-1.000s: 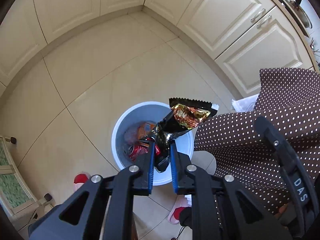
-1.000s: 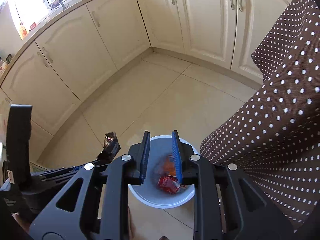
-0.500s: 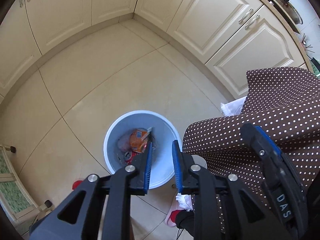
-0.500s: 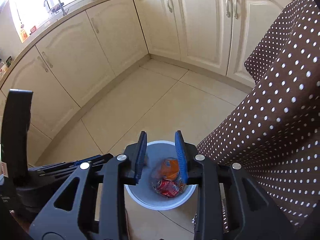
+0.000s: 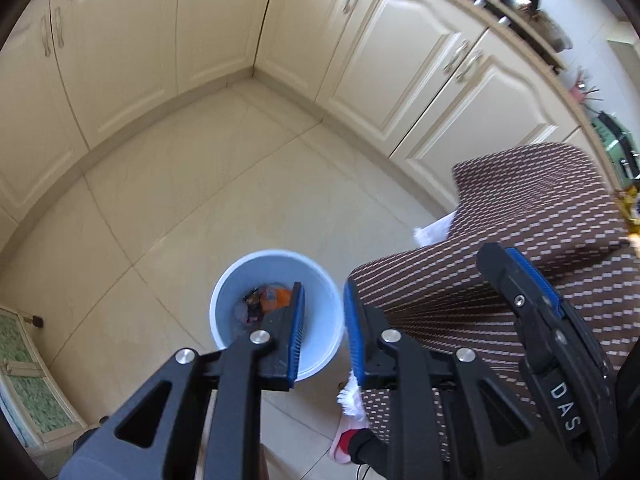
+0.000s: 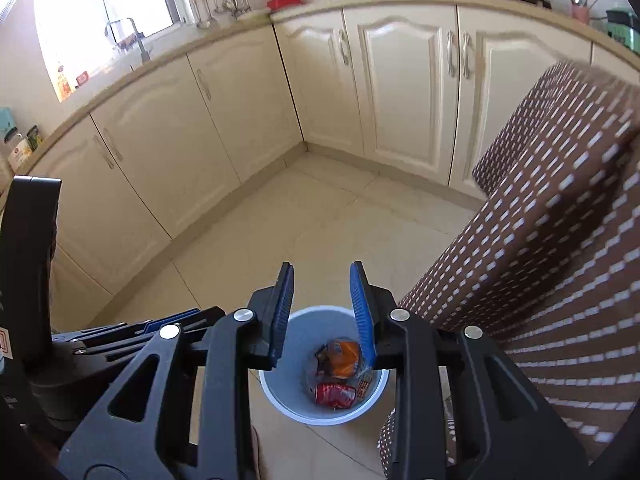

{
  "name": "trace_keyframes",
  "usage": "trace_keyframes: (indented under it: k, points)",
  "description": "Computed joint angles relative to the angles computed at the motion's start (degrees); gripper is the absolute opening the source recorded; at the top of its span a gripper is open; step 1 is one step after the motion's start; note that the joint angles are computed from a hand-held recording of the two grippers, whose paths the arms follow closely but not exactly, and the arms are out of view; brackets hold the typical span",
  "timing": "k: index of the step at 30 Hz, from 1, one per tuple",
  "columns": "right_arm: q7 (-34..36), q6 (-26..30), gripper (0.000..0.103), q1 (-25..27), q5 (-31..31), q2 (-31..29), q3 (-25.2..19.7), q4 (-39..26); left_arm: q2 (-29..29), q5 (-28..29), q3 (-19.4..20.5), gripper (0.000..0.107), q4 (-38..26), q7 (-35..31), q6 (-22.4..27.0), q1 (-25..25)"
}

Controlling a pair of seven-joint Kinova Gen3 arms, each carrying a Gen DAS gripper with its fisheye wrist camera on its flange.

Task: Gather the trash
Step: 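Move both grippers back over the table toward the remaining trash, then grasp the orange peel with the left gripper while the right grasps the pink-tied clear bag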

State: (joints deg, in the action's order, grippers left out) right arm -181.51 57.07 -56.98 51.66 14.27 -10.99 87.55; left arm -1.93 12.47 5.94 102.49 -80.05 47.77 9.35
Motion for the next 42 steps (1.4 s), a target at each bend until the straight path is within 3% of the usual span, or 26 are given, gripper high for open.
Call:
trace_keyframes:
  k: [2, 5, 9, 11, 13, 18, 22, 24, 30, 39, 42]
  points:
    - [-0.39, 2.51, 0.031, -1.32, 1.65, -1.5, -0.21, -0.45, -1.95, -0.38, 0.45, 0.022, -0.86, 0.63, 0.45, 0.46]
    - [-2.21, 7.46, 0.045, -3.15, 5.55, -4.08, -1.65, -0.59, -5.36, -1.84, 1.81, 0.027, -2.67, 2.33, 1.08, 1.58]
    - [-3.86, 14.78, 0.045, -3.25, 9.55, -7.65, -6.16, -0.69, -7.78, -3.91, 4.51, 0.032, -5.76, 4.64, 1.75, 3.77]
    - [-4.97, 19.44, 0.045, -5.59, 11.53, -9.82, -6.27, -0.24, -8.26, -5.71, 6.72, 0.037, -8.06, 6.16, 2.19, 5.22]
    - [-5.8, 23.73, 0.046, -4.65, 12.81, -11.62, -9.31, -0.08, -7.98, -8.55, 9.62, 0.042, -10.76, 8.22, 2.73, 6.78]
    - [-6.82, 33.76, 0.047, -3.41, 13.32, -17.49, -14.14, 1.88, -4.15, -16.83, 15.83, 0.053, -17.88, 13.69, 4.45, 12.17]
    - [-5.61, 42.62, 0.048, 1.93, 12.08, -22.66, -19.39, 2.71, 3.23, -24.63, 20.3, 0.054, -26.59, 17.36, 7.04, 18.68]
    - [-4.45, 45.32, 0.048, 2.34, 11.24, -25.25, -18.36, 3.29, 6.94, -26.54, 20.85, 0.054, -30.77, 17.83, 8.71, 22.01]
    - [2.06, 41.67, 0.049, 7.14, 4.1, -34.82, -11.44, 5.97, 19.44, -34.93, 19.28, 0.054, -44.85, 18.28, 15.4, 34.3]
    - [9.44, 29.92, 0.049, 10.29, -6.52, -41.51, 1.94, 11.08, 32.62, -34.26, 13.13, 0.054, -63.61, 13.42, 23.85, 42.2]
    - [10.98, 26.78, 0.05, 11.51, -8.74, -42.52, 4.35, 12.43, 36.32, -32.86, 11.28, 0.051, -69.25, 11.28, 26.51, 43.55]
